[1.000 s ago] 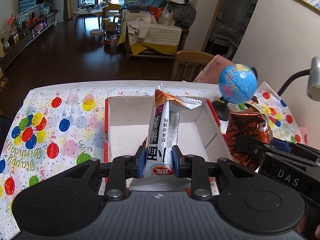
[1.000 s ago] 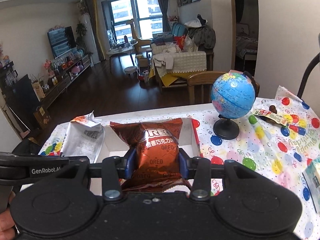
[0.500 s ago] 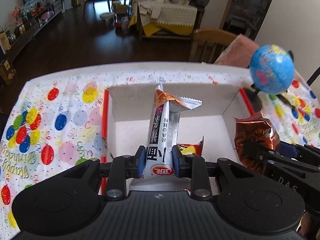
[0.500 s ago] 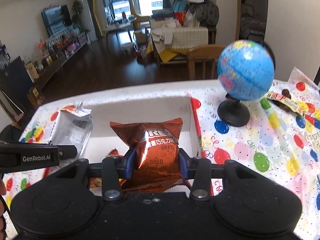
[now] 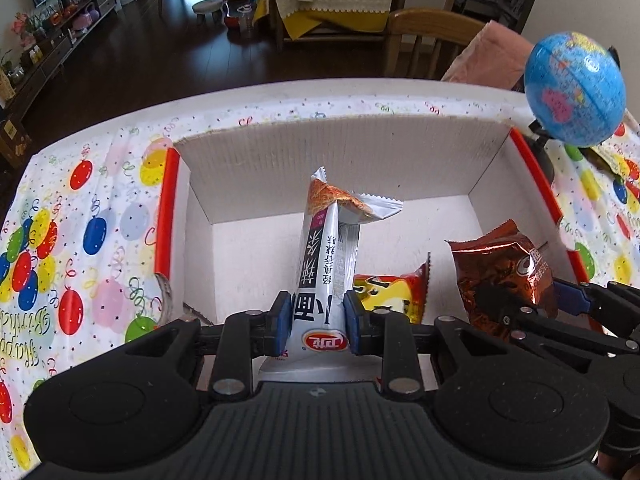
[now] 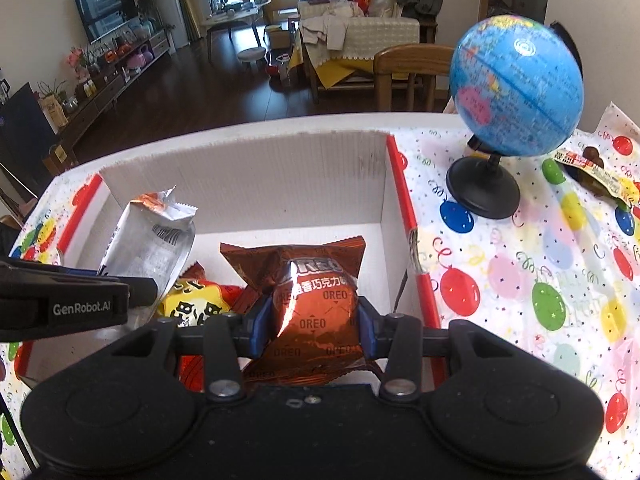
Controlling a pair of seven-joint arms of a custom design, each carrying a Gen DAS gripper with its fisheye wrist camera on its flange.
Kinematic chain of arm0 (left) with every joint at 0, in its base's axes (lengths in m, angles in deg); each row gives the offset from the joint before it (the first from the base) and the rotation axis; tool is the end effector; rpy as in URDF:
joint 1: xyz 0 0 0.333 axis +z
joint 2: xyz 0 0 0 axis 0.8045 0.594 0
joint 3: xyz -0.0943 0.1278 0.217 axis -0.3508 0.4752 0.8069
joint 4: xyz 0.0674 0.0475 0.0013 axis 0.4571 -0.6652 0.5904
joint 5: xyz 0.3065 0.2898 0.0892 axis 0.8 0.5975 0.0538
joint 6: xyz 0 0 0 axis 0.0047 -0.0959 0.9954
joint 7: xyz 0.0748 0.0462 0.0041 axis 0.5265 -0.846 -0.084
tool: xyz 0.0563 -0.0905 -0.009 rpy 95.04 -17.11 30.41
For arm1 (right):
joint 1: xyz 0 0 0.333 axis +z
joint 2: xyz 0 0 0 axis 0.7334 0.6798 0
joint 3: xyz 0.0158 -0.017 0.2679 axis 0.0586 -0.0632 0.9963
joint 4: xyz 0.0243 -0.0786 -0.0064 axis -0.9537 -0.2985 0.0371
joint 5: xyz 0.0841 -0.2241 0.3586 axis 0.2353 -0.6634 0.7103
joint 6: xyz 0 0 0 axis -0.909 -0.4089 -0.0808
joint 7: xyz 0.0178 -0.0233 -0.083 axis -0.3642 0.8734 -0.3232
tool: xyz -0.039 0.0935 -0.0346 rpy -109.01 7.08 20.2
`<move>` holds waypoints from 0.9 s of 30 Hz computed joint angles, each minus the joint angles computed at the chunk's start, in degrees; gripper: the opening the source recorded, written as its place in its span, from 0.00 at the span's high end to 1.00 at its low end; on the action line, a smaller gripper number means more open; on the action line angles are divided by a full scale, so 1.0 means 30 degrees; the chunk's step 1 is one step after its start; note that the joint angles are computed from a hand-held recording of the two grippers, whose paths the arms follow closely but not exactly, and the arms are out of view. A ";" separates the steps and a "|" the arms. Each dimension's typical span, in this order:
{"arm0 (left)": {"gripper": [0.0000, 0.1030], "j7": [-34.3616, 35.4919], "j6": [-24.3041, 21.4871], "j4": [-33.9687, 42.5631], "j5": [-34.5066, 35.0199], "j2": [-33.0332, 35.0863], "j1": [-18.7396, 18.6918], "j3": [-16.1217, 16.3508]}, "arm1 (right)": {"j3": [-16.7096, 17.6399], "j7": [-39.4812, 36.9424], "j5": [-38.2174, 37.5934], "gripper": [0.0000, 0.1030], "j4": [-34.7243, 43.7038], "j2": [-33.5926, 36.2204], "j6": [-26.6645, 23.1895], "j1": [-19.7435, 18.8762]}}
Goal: Organize snacks
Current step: 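Carry both packets into the red box and open both tools, then withdraw both tools from the box toward the remaining snacks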
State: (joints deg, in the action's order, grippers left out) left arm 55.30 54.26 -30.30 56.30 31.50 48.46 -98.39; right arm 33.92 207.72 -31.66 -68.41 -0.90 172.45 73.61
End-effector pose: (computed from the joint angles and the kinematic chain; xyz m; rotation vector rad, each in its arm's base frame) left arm 0.5873 -0.1590 0.4612 -1.9824 1.9590 -0.4992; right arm 0.5362 0.3769 0.4667 -1.9566 1.6655 -0.4845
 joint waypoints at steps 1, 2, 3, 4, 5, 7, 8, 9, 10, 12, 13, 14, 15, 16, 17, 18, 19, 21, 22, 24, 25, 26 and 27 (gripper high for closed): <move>0.74 -0.0099 0.0058 -0.0028 0.0159 0.0028 0.0004 -0.0021 | 0.0016 -0.0060 0.0029 0.59 0.0003 0.0019 -0.0059 0.0014; 0.74 -0.0168 0.0128 -0.0038 0.0328 0.0068 0.0008 -0.0035 | 0.0029 -0.0133 0.0084 0.59 0.0113 0.0106 -0.0178 0.0028; 0.74 -0.0172 0.0143 -0.0010 0.0398 0.0116 0.0005 -0.0034 | 0.0017 -0.0013 -0.0283 0.58 0.0108 0.0115 -0.0254 0.0085; 0.74 -0.0219 0.0150 0.0015 0.0480 0.0142 0.0005 -0.0032 | 0.0027 -0.0025 -0.0533 0.58 0.0138 0.0147 -0.0331 0.0136; 0.74 -0.0300 0.0105 0.0055 0.0579 0.0167 0.0002 -0.0037 | 0.0030 0.0003 -0.0696 0.57 0.0163 0.0166 -0.0370 0.0173; 0.74 -0.0378 0.0034 0.0107 0.0671 0.0195 0.0003 -0.0018 | 0.0026 0.0004 -0.0672 0.57 0.0185 0.0171 -0.0375 0.0184; 0.73 -0.0476 -0.0049 0.0136 0.0772 0.0200 0.0010 -0.0015 | 0.0033 -0.0088 -0.0595 0.58 0.0203 0.0163 -0.0379 0.0183; 0.73 -0.0526 -0.0156 0.0180 0.0792 0.0212 0.0020 0.0001 | 0.0039 -0.0163 -0.0520 0.57 0.0221 0.0160 -0.0389 0.0182; 0.73 -0.0491 -0.0288 0.0255 0.0708 0.0245 0.0030 0.0031 | 0.0023 -0.0135 -0.0566 0.55 0.0242 0.0194 -0.0404 0.0183; 0.71 -0.0344 -0.0366 0.0193 0.0281 0.0132 0.0052 0.0115 | 0.0019 -0.0116 -0.0607 0.54 0.0161 0.0070 -0.0434 0.0191; 0.70 -0.0386 -0.0291 0.0071 0.0279 -0.0003 0.0080 0.0127 | 0.0020 -0.0147 -0.0575 0.52 0.0093 0.0017 -0.0377 0.0178; 0.65 -0.0524 -0.0278 -0.0013 0.0414 -0.0125 0.0115 0.0110 | 0.0026 -0.0189 -0.0551 0.52 0.0066 -0.0028 -0.0360 0.0170; 0.60 -0.0530 -0.0283 -0.0094 0.0328 -0.0257 0.0141 0.0119 | 0.0036 -0.0198 -0.0587 0.50 -0.0017 -0.0132 -0.0352 0.0174; 0.50 -0.0413 -0.0157 -0.0247 0.0039 -0.0439 0.0161 0.0158 | 0.0049 -0.0187 -0.0632 0.48 -0.0134 -0.0260 -0.0298 0.0175; 0.46 -0.0339 0.0052 -0.0454 -0.0182 -0.0643 0.0197 0.0187 | 0.0066 -0.0213 -0.0609 0.48 -0.0268 -0.0398 -0.0199 0.0166; 0.46 -0.0268 0.0204 -0.0631 -0.0331 -0.0852 0.0227 0.0184 | 0.0079 -0.0213 -0.0595 0.46 -0.0414 -0.0547 -0.0106 0.0152; 0.46 -0.0156 0.0258 -0.0759 -0.0448 -0.1042 0.0247 0.0165 | 0.0102 -0.0136 -0.0631 0.45 -0.0545 -0.0708 -0.0062 0.0150; 0.46 -0.0096 0.0270 -0.1002 -0.0505 -0.1446 0.0299 0.0085 | 0.0139 -0.0081 -0.0606 0.43 -0.0798 -0.1014 0.0068 0.0116; 0.45 0.0012 0.0322 -0.1153 -0.0648 -0.1675 0.0308 0.0072 | 0.0160 -0.0020 -0.0627 0.41 -0.0937 -0.1191 0.0121 0.0098; 0.43 0.0169 0.0401 -0.1509 -0.0937 -0.2196 0.0335 0.0040 | 0.0216 0.0190 -0.0765 0.39 -0.1303 -0.1642 0.0264 0.0064; 0.42 0.0247 0.0432 -0.1691 -0.1093 -0.2474 0.0341 0.0018 | 0.0238 0.0255 -0.0790 0.38 -0.1510 -0.1873 0.0386 0.0031; 0.41 0.0326 0.0485 -0.1890 -0.1248 -0.2767 0.0343 -0.0007 | 0.0269 0.0364 -0.0860 0.38 -0.1706 -0.2122 0.0439 -0.0003; 0.41 0.0395 0.0531 -0.2089 -0.1366 -0.3062 0.0351 -0.0040 | 0.0317 0.0453 -0.0892 0.37 -0.1889 -0.2378 0.0475 -0.0024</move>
State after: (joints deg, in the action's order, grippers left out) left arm 56.49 55.86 -36.57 52.21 22.31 49.51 -98.51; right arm 34.87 209.08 -34.34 -74.08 -8.03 173.88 73.54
